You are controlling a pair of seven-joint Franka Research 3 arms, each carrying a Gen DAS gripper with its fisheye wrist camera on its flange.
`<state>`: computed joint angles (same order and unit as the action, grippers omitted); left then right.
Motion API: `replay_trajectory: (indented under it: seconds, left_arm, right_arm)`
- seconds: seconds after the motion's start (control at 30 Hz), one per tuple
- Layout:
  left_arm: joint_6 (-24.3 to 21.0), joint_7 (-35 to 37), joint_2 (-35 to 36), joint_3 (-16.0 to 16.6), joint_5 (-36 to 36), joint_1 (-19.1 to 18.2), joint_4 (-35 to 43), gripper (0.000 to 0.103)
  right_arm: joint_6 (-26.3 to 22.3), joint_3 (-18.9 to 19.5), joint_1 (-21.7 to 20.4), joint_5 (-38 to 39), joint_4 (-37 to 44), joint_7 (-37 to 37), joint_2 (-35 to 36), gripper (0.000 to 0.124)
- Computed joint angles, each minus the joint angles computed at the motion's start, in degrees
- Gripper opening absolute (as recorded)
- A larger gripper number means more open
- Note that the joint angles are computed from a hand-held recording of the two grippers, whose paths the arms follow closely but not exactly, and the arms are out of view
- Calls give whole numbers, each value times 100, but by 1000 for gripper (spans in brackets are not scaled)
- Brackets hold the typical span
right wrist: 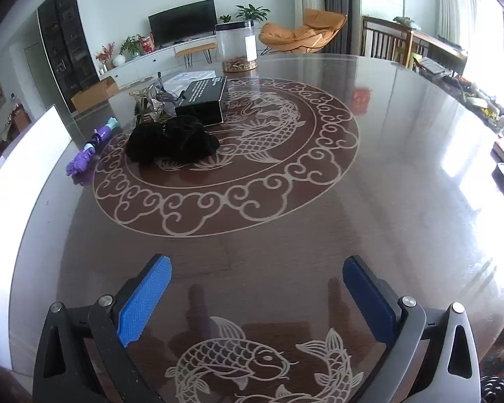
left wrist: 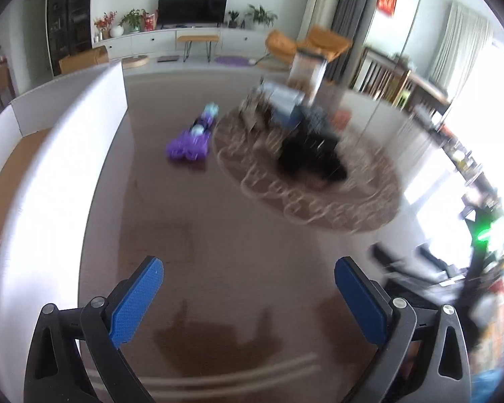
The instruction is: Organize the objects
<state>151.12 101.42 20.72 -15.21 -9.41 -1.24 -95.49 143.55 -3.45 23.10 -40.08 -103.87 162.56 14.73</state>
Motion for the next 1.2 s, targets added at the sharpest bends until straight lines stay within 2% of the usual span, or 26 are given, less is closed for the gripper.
replay_trajectory:
  seconds: [0.07,0.33,0.53,0.7,0.93,1.2]
  left_arm:
    - [-97,-392,238,262,535,-248,195,103]
    - [99,-766,782,374,1129,-228,573,103]
    - [-56,-804,1123,204,1102,-113,984,103]
    - [-53,-629,1136,96,991,-28,970,103]
    - [84,-771,1107,347,1425,-288,881,103]
    - [83,-740,1152,261,1436,-218,923,103]
  right_arm:
    - [-90,28,-3,74,78,-146,57,102]
    - [-196,-1,12,425,226,-517,230,102]
    - [-255,-35,56,497,289,-655,282,102]
    - [-393,-45,105,522,414,-791,363,103]
    - [-385,-76,135,504,410,-755,366,103]
    - [-382,-81,138,484,409,-731,368,103]
